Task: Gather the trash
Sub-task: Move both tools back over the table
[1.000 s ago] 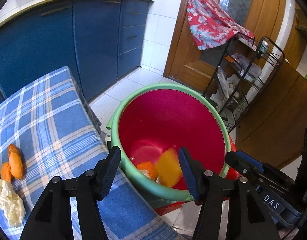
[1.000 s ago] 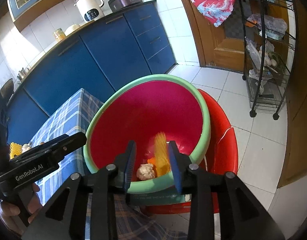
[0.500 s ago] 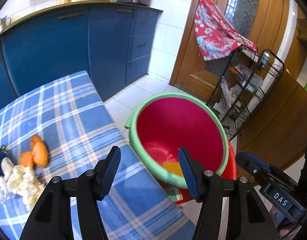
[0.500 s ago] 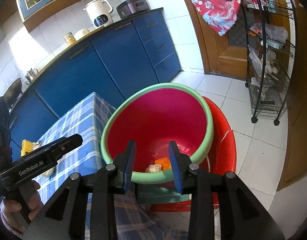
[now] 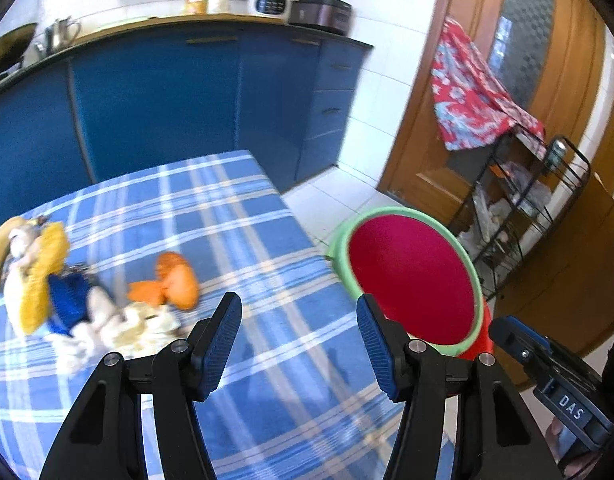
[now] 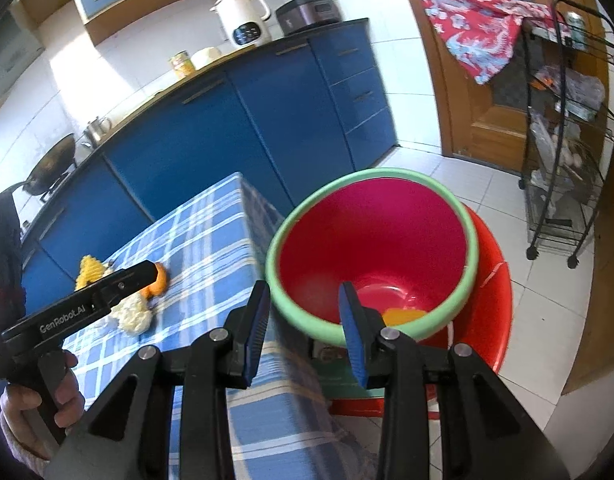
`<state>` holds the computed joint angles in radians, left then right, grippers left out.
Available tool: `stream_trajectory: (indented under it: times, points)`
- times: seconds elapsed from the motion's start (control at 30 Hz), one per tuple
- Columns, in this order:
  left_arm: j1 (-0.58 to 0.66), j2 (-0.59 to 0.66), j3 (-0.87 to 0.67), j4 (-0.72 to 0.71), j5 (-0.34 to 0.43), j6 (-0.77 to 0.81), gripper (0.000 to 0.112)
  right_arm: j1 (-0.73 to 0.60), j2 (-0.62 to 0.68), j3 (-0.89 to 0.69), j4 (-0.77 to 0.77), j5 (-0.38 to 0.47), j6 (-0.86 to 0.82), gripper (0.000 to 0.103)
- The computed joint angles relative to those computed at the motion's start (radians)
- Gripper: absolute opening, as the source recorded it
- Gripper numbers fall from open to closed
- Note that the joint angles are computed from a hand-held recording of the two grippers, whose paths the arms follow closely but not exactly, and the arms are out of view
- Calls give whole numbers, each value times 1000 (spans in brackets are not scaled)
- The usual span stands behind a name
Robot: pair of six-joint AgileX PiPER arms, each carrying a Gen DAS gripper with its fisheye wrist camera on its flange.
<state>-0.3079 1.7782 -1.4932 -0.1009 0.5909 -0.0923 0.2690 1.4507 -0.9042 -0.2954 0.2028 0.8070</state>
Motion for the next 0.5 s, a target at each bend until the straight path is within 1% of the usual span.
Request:
stream_trajectory:
  times: [0.1,0.27,0.5]
  points:
    - [33,-31,28,6,-7,-7,62,42,9,-23,-40,13,39,38]
    - [91,-66,56,30,-15,-13,62,99,39,-68,-60,31,62,39]
    - [159,-80,43,119,-20,-60,62,167,91,-133,-51,55,63,40]
